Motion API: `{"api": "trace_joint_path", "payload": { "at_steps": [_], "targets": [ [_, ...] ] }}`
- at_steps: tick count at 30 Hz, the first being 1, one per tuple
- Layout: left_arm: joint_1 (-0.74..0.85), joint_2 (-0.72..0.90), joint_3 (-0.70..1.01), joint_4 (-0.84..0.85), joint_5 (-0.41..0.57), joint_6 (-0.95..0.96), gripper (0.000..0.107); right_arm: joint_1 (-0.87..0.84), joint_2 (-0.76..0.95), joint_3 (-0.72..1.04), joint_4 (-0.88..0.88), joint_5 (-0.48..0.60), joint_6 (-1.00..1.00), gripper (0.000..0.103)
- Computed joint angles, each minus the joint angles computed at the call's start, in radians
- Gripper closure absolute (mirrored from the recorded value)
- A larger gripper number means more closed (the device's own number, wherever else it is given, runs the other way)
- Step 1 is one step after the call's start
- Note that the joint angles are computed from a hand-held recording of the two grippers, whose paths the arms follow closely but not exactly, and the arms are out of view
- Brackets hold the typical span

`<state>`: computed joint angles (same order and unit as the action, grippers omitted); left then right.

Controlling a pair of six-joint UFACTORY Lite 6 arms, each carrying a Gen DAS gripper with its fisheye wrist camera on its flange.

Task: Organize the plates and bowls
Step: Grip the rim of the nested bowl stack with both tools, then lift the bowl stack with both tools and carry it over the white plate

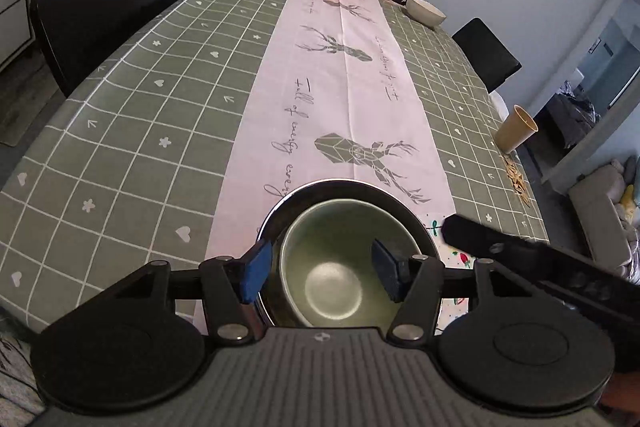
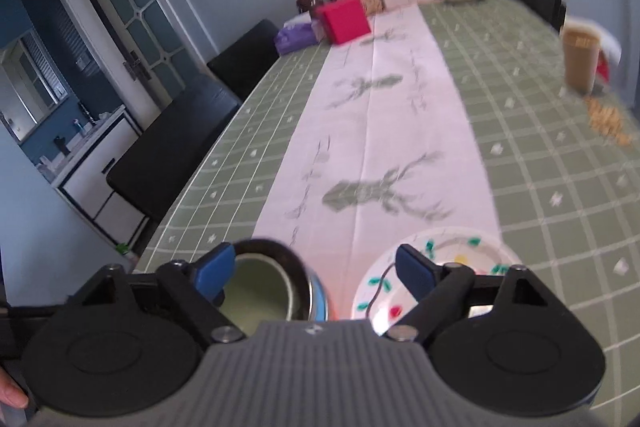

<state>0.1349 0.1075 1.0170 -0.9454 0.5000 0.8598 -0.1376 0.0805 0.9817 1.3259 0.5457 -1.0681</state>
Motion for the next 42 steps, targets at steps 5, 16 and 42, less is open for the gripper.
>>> {"api": "trace_joint_path", "payload": {
  "at_steps": [5, 16, 42],
  "targets": [
    [0.054, -0.020, -0.023, -0.080, 0.051, 0.048, 0.040, -0.061, 0.069, -0.066, 0.137, 0.129, -0.103, 0.034],
    [-0.004, -0.081, -0.077, 0.019, -0.098, 0.075, 0.033, 0.014, 0.091, -0.067, 0.148, 0.045, -0.105, 0.034],
    [0.159, 0.344, 0.158, -0.083, 0.228, -0.109, 0.050, 0.082, 0.227, -0.021, 0.179, 0.052, 0.046, 0.047]
  ]
}}
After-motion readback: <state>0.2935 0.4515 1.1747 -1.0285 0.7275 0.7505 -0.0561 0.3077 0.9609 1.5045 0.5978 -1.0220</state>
